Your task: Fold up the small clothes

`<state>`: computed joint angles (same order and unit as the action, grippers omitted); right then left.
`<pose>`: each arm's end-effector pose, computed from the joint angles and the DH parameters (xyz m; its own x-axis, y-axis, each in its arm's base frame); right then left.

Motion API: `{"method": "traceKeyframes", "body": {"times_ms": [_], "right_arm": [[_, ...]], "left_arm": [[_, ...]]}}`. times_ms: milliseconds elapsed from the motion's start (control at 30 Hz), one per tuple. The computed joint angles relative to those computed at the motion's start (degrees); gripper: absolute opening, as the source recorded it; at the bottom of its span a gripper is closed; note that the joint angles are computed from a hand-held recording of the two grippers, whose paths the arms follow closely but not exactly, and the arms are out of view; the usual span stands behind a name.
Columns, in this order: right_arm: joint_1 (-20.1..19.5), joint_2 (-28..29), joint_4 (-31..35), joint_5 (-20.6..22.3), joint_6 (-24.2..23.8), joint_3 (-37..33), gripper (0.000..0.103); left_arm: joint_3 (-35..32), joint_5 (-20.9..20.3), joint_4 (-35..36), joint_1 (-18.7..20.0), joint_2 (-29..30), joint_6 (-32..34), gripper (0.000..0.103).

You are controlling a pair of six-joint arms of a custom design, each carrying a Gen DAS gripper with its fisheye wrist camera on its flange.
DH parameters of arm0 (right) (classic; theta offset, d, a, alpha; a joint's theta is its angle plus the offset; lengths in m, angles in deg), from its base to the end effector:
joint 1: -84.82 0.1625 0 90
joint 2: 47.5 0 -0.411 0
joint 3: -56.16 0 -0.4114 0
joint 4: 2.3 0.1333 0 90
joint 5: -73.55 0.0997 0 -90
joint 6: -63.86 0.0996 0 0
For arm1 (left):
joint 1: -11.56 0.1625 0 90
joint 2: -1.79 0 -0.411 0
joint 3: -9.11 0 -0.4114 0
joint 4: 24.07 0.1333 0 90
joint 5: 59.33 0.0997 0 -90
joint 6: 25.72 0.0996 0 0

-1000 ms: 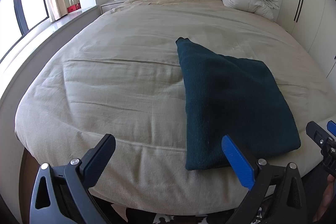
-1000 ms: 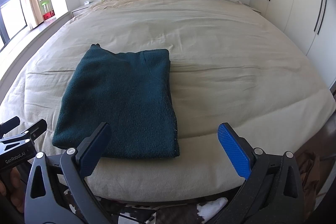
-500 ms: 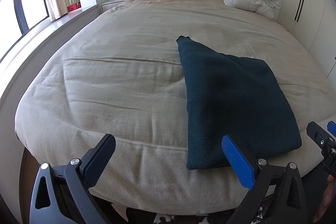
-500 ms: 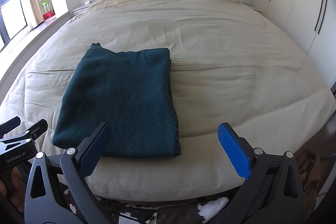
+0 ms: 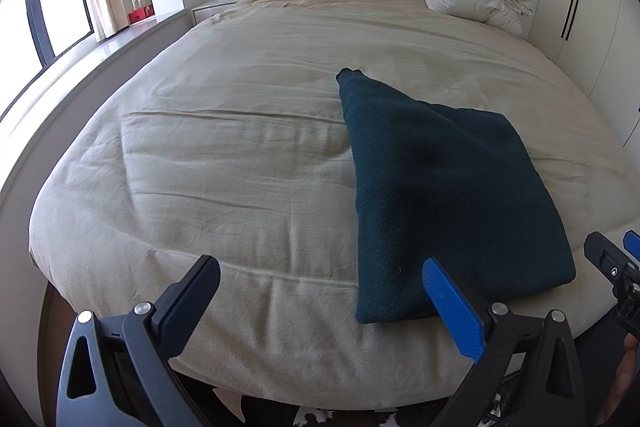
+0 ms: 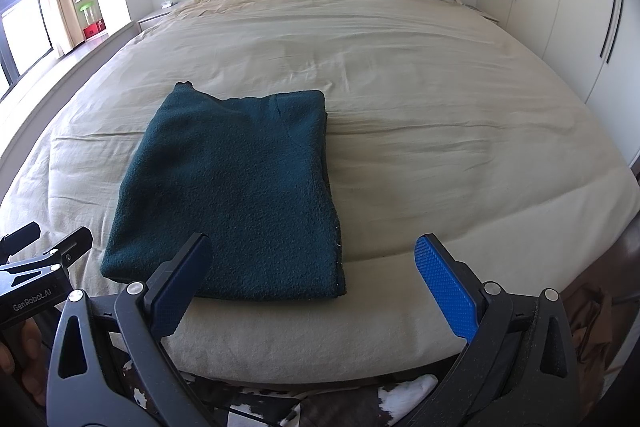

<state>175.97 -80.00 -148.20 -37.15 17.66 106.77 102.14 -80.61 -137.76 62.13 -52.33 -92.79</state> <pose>0.1156 -0.8714 0.2429 -0.6389 -0.4334 0.6356 -0.6891 0.6896 -0.2225 -0.2367 -0.6439 0.1761 -0.6131 -0.5230 -0.5921 0.1237 0.6767 -0.7258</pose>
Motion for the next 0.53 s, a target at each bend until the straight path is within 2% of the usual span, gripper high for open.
{"method": "traceKeyframes", "body": {"times_ms": [533], "right_arm": [[-0.18, 0.28, 1.36, 0.57, 0.11, -0.76, 0.103]], "left_arm": [[0.26, 0.54, -1.47, 0.29, -0.38, 2.35, 0.103]]}}
